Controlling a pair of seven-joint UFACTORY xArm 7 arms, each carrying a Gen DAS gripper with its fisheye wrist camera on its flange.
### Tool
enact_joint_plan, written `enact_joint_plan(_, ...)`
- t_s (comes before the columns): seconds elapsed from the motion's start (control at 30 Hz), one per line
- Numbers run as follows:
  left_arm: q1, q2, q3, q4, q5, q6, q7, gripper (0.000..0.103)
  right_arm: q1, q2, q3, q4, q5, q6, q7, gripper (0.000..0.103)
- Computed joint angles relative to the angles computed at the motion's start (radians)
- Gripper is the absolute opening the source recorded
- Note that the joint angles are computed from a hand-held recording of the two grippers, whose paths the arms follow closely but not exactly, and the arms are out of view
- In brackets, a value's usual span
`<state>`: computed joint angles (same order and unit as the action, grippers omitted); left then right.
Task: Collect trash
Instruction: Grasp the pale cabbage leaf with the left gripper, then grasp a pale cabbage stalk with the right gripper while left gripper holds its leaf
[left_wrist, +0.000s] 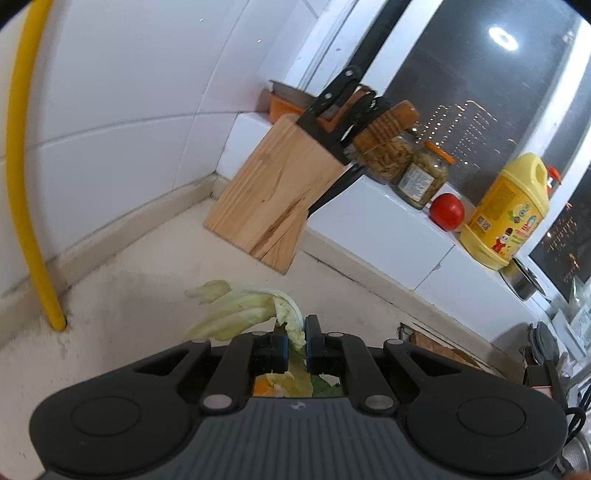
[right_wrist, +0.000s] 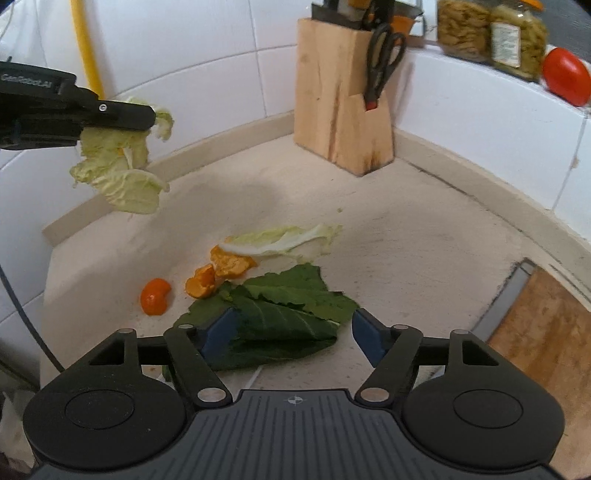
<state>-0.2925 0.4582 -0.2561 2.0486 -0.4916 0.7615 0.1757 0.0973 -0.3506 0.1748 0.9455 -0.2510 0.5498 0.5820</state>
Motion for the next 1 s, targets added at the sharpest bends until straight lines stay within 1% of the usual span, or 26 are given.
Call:
enact_joint_plan(0.13,0.004,-0.036,0.005,-0.064,0.002,-0.019,0.010,0.004,0.012,0.025,-0.010,0.016,0.016,-0.010,-0.022,0.077)
enact_joint_plan(0.27,0.016,-0.075,0.008,-0.131,-0.012,-0.040,0.017,0.004,0.009,0.075,-0.028,0.059,0.022,-0.050,-0.059,0.077)
enact_joint_plan(0.3,0.023,-0.088,0.008,-0.152,-0.022,-0.043,0.023,0.004,0.004,0.096,-0.029,0.078,0.010,-0.056,-0.067,0.076)
enact_joint_plan(0.37,0.033,-0.112,0.011,-0.193,-0.038,-0.049,0.028,0.004,-0.005,0.144,-0.028,0.124,-0.040,-0.050,-0.106,0.069)
enact_joint_plan(0.43,0.047,-0.139,0.013,-0.236,-0.062,-0.051,0.042,0.004,0.003,0.197,-0.039,0.179,-0.084,-0.011,-0.215,0.062)
enact_joint_plan(0.47,0.052,-0.151,0.016,-0.257,-0.072,-0.054,0.047,0.004,0.010,0.220,-0.046,0.205,-0.082,0.017,-0.259,0.061)
enact_joint_plan(0.5,0.057,-0.163,0.017,-0.276,-0.084,-0.056,0.054,0.004,0.020,0.245,-0.056,0.233,-0.064,0.044,-0.323,0.060)
enact_joint_plan(0.57,0.063,-0.180,0.023,-0.306,-0.103,-0.058,0.061,0.004,0.034,0.277,-0.074,0.262,-0.021,0.054,-0.435,0.060)
enact_joint_plan(0.6,0.065,-0.188,0.026,-0.319,-0.110,-0.059,0.064,0.004,0.041,0.292,-0.079,0.278,0.006,0.059,-0.490,0.060)
enact_joint_plan(0.67,0.068,-0.199,0.031,-0.338,-0.121,-0.055,0.070,0.004,0.052,0.327,-0.087,0.314,0.073,0.063,-0.613,0.064)
enact_joint_plan(0.73,0.068,-0.209,0.037,-0.352,-0.124,-0.051,0.069,0.004,0.059,0.363,-0.087,0.346,0.066,0.060,-0.677,0.073)
enact_joint_plan(0.8,0.071,-0.216,0.042,-0.364,-0.130,-0.044,0.075,0.004,0.065,0.405,-0.087,0.386,0.065,0.073,-0.747,0.073)
enact_joint_plan(0.83,0.071,-0.221,0.045,-0.371,-0.130,-0.043,0.071,0.004,0.065,0.416,-0.088,0.395,0.080,0.059,-0.785,0.072)
enact_joint_plan(0.87,0.071,-0.224,0.047,-0.376,-0.132,-0.042,0.070,0.004,0.061,0.436,-0.088,0.426,0.123,0.079,-0.835,0.071)
enact_joint_plan(0.9,0.073,-0.226,0.048,-0.380,-0.138,-0.039,0.073,0.004,0.055,0.453,-0.090,0.458,0.173,0.106,-0.858,0.066)
enact_joint_plan(0.93,0.074,-0.227,0.050,-0.382,-0.141,-0.039,0.072,0.004,0.049,0.474,-0.093,0.497,0.222,0.147,-0.859,0.054)
enact_joint_plan(0.97,0.074,-0.228,0.052,-0.384,-0.142,-0.039,0.067,0.004,0.037,0.491,-0.094,0.529,0.286,0.185,-0.865,0.047)
enact_joint_plan(1.0,0.073,-0.227,0.053,-0.384,-0.142,-0.038,0.062,0.004,0.031,0.502,-0.097,0.552,0.320,0.212,-0.850,0.038)
